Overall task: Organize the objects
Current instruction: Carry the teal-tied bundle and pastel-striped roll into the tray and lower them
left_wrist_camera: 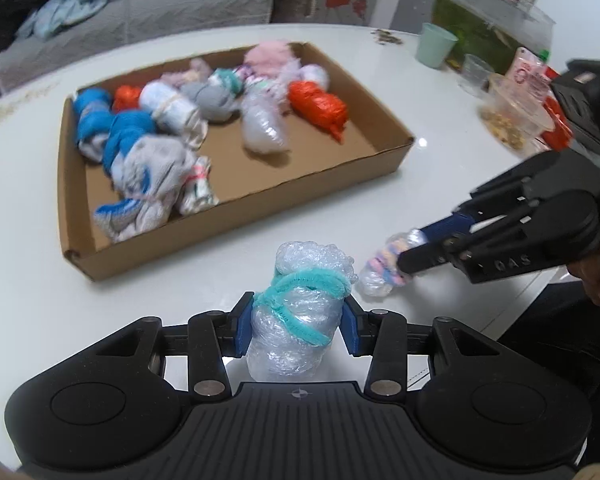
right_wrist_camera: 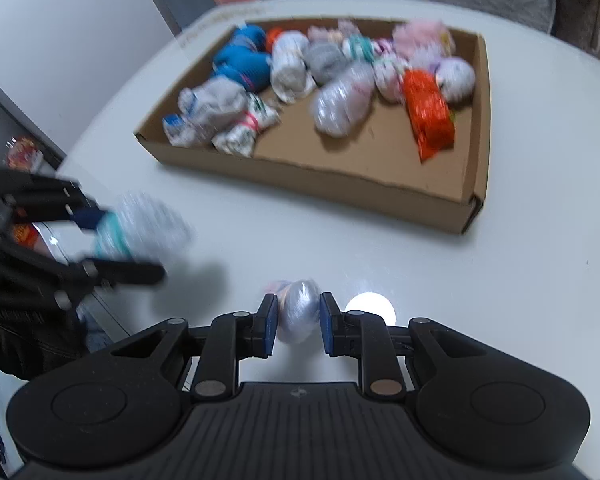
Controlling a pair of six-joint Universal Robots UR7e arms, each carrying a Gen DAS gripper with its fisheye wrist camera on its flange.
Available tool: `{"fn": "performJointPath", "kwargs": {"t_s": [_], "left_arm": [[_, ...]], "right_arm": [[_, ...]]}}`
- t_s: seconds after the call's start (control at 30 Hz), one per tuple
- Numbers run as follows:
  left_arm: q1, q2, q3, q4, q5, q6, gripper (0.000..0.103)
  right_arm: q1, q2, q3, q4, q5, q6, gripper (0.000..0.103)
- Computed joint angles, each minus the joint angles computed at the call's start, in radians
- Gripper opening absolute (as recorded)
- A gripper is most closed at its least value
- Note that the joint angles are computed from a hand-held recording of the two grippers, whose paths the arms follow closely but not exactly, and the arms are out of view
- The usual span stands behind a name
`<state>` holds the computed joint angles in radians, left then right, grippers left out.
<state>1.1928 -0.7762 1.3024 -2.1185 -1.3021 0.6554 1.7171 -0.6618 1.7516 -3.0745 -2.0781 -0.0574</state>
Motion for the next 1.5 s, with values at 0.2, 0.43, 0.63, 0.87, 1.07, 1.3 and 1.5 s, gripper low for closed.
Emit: {"fn": "performJointPath", "kwargs": {"t_s": [0.2, 0.43, 0.63, 0.87, 1.07, 1.3, 1.5], "left_arm": [[0.015, 0.014, -0.019, 0.013, 0.03, -0.036, 0.049], [0.019, 0.018, -0.023, 0.005, 0.046, -0.036, 0.05], [0.022, 0.026, -0.028, 0.008, 0.055, -0.054, 0.05], [0.023, 0.028, -0.029, 0.01, 0.063, -0.059, 0.05], [0.004, 0.02, -0.032, 0.024, 0.059, -0.045, 0.05], [-0.044, 0.088, -0.15, 0.041, 0.003, -0.026, 0.05], [-0.069, 0.224, -0.361, 0.141, -0.048, -0.056, 0.05]], "right_arm": [[-0.005, 0.036, -0.056, 0.056, -0.008, 0.002, 0.026], [0.003, 0.095, -0.143, 0.091, -0.056, -0.098, 0.049], [0.005, 0.127, -0.177, 0.101, -0.064, -0.215, 0.043], [0.015, 0.146, -0.196, 0.113, -0.053, -0.249, 0.026], [0.019, 0.099, -0.131, 0.054, -0.042, -0.246, 0.026], [0.035, 0.036, -0.051, -0.193, -0.071, -0.249, 0.026], [0.02, 0.022, -0.083, -0.309, -0.097, -0.268, 0.026]]}}
